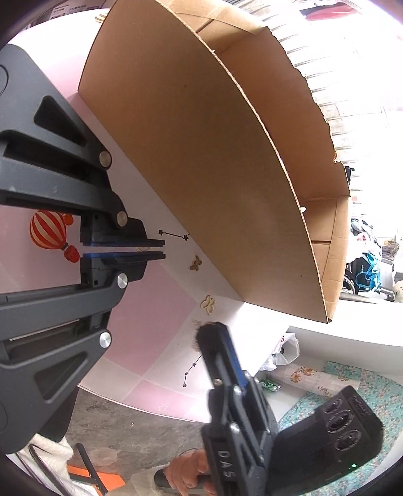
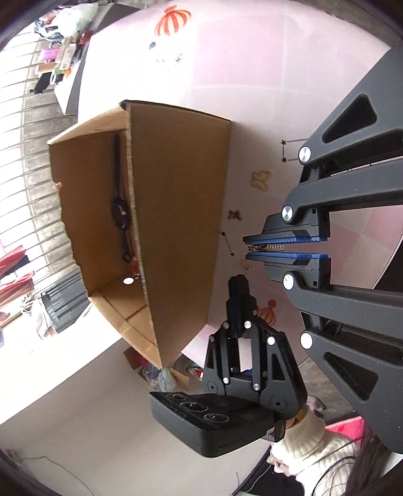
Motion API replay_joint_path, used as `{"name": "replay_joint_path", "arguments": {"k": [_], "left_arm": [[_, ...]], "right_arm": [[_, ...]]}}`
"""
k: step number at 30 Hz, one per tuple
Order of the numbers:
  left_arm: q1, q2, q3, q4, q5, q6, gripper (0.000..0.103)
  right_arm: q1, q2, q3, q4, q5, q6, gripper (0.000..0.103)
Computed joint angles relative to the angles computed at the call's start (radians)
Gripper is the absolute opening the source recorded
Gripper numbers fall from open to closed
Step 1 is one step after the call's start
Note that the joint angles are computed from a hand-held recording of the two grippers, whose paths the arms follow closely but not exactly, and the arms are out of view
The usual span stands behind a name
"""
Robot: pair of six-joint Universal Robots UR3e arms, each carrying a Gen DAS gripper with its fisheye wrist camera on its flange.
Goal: Organize jewelry
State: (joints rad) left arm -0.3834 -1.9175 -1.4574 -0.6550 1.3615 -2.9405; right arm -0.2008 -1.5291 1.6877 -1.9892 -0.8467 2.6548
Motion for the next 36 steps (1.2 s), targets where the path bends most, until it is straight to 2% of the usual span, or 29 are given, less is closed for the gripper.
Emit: {"name": "replay_joint_path", "arguments": {"k": [4,6,8,9,11,13,16,17,18,19,25,28,30,31,32,35,36], "left_arm": [[0.007,0.008,-0.007,-0.014,-0.003,-0.010,0.002],[0.005,0.006,-0.002,-0.023,-0.002,-0.003,0.004],[-0.001,0.001,-0.001,-0.023,0.004,0.007,0.012],[-0.004,-0.004,0.001,-0.021,0.005,0.013,0.021],[-0.008,-0.022,0.009,-0.009,0.007,0.020,0.026],[-0.012,-0.049,0.028,-0.010,0.014,0.029,0.026],[-0.009,-0.081,0.038,0.012,0.007,0.019,0.025],[-0.019,-0.088,0.040,0.025,0.029,0.023,0.022],[-0.036,-0.097,0.045,0.037,0.070,0.036,0.012],[-0.037,-0.099,0.045,0.037,0.069,0.039,0.010],[-0.031,-0.116,0.071,0.014,0.057,0.029,0.009],[-0.019,-0.110,0.055,0.023,0.035,0.017,0.009],[-0.018,-0.107,0.051,0.024,0.033,0.013,0.009],[-0.019,-0.105,0.046,0.026,0.034,0.013,0.009],[-0.021,-0.105,0.046,0.027,0.038,0.014,0.009],[-0.026,-0.104,0.041,0.033,0.049,0.022,0.010],[-0.024,-0.101,0.035,0.036,0.046,0.022,0.009]], "right_arm": [[0.051,0.071,0.016,-0.049,-0.065,0.072,0.006],[0.051,0.056,0.045,-0.096,-0.067,0.081,0.006],[0.060,0.018,0.075,-0.144,-0.105,0.077,0.006],[0.061,0.003,0.082,-0.149,-0.113,0.066,0.007],[0.055,-0.029,0.094,-0.139,-0.115,0.046,0.007],[0.044,-0.054,0.106,-0.135,-0.111,0.028,0.011],[0.018,-0.097,0.140,-0.140,-0.100,0.015,0.025],[0.012,-0.111,0.157,-0.149,-0.099,0.014,0.025],[0.007,-0.116,0.158,-0.144,-0.099,0.013,0.025],[0.006,-0.120,0.161,-0.141,-0.102,0.006,0.025],[0.077,-0.083,0.136,-0.146,-0.192,-0.037,0.025],[0.131,-0.080,0.149,-0.217,-0.273,-0.028,0.025],[0.182,-0.064,0.150,-0.280,-0.345,-0.024,0.022],[0.211,-0.059,0.152,-0.312,-0.387,-0.013,0.011],[0.231,-0.043,0.125,-0.293,-0.395,-0.004,0.006],[0.246,-0.049,0.122,-0.289,-0.439,0.045,0.004],[0.232,-0.054,0.126,-0.288,-0.423,0.052,0.003]]}}
